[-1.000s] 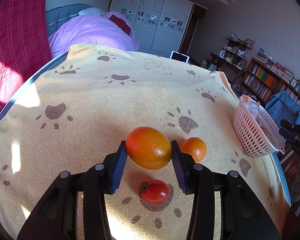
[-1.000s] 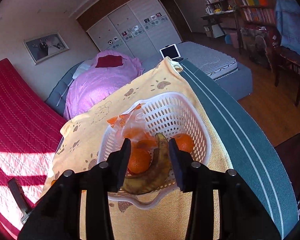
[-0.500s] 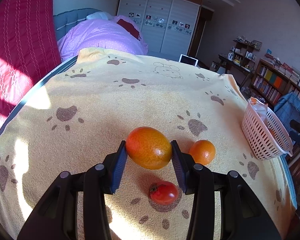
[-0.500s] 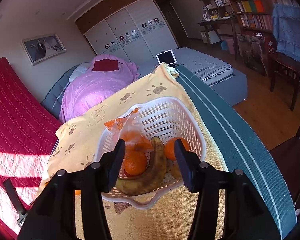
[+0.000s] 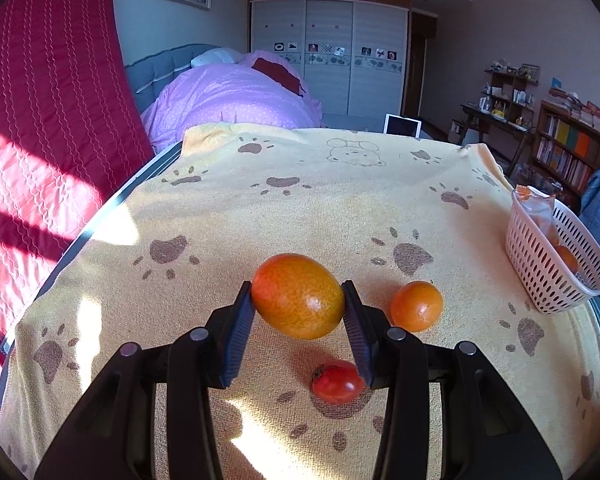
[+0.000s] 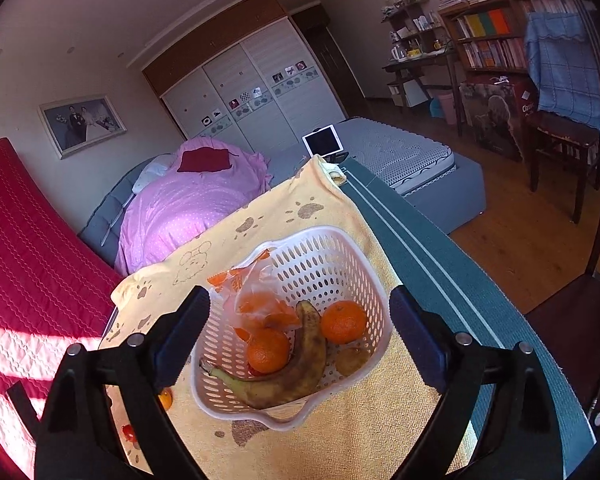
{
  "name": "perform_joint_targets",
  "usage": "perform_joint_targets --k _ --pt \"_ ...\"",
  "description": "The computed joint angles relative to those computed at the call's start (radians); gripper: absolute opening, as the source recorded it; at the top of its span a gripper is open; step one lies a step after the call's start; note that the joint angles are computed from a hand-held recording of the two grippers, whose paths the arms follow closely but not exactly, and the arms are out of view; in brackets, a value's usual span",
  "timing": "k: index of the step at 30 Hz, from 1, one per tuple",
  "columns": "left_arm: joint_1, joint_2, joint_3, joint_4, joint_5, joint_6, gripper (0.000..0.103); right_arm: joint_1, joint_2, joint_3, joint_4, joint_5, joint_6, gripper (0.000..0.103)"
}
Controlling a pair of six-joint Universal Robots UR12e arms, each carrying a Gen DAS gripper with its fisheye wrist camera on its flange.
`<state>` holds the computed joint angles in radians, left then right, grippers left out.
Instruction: Organize fruits
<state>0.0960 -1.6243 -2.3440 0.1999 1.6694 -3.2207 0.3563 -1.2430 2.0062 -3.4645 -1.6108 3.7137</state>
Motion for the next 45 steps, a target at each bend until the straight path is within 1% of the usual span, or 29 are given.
perform_joint_targets --k 3,7,13,19,25,29,31,34,38,40,42,44,45 --pt "-0.021 0.002 0.004 0.002 0.020 0.014 0.044 0.000 0.000 -0.001 0.001 -0.008 -0.001 0.098" --pt "-0.045 0.004 0.007 0.015 0.026 0.031 0.044 0.002 -0.001 -0.003 0.008 -0.014 -0.002 0.100" --pt "-0.076 0.005 0.024 0.019 0.015 0.050 0.044 -0.001 -0.003 0.000 0.001 -0.015 -0.001 0.100" --pt "-0.111 -0.013 0.053 0.011 0.005 0.076 0.044 -0.006 -0.007 0.008 -0.003 -0.016 0.022 0.100" --pt "-0.145 -0.039 0.101 -0.028 -0.059 0.087 0.044 -0.013 -0.014 0.016 -0.005 -0.018 0.045 0.100" --pt "-0.173 -0.066 0.136 -0.031 -0.095 0.110 0.045 -0.012 -0.018 0.020 -0.013 -0.031 0.052 0.100" --pt "-0.183 -0.078 0.156 -0.039 -0.116 0.107 0.045 -0.012 -0.019 0.021 -0.014 -0.034 0.056 0.100" --pt "-0.194 -0.092 0.177 -0.027 -0.140 0.109 0.045 -0.012 -0.020 0.022 -0.014 -0.035 0.058 0.100" --pt "-0.212 -0.108 0.205 -0.024 -0.143 0.129 0.045 -0.014 -0.022 0.025 -0.016 -0.032 0.065 0.100" --pt "-0.211 -0.108 0.203 -0.019 -0.145 0.134 0.045 -0.015 -0.021 0.025 -0.020 -0.034 0.066 0.100" --pt "-0.198 -0.103 0.197 -0.031 -0.160 0.119 0.045 -0.015 -0.021 0.025 -0.027 -0.043 0.072 0.100" --pt "-0.171 -0.093 0.189 -0.065 -0.197 0.079 0.055 -0.017 -0.021 0.027 -0.027 -0.043 0.082 0.100" --pt "-0.154 -0.087 0.182 -0.079 -0.227 0.056 0.056 -0.017 -0.021 0.027 -0.024 -0.040 0.087 0.100"
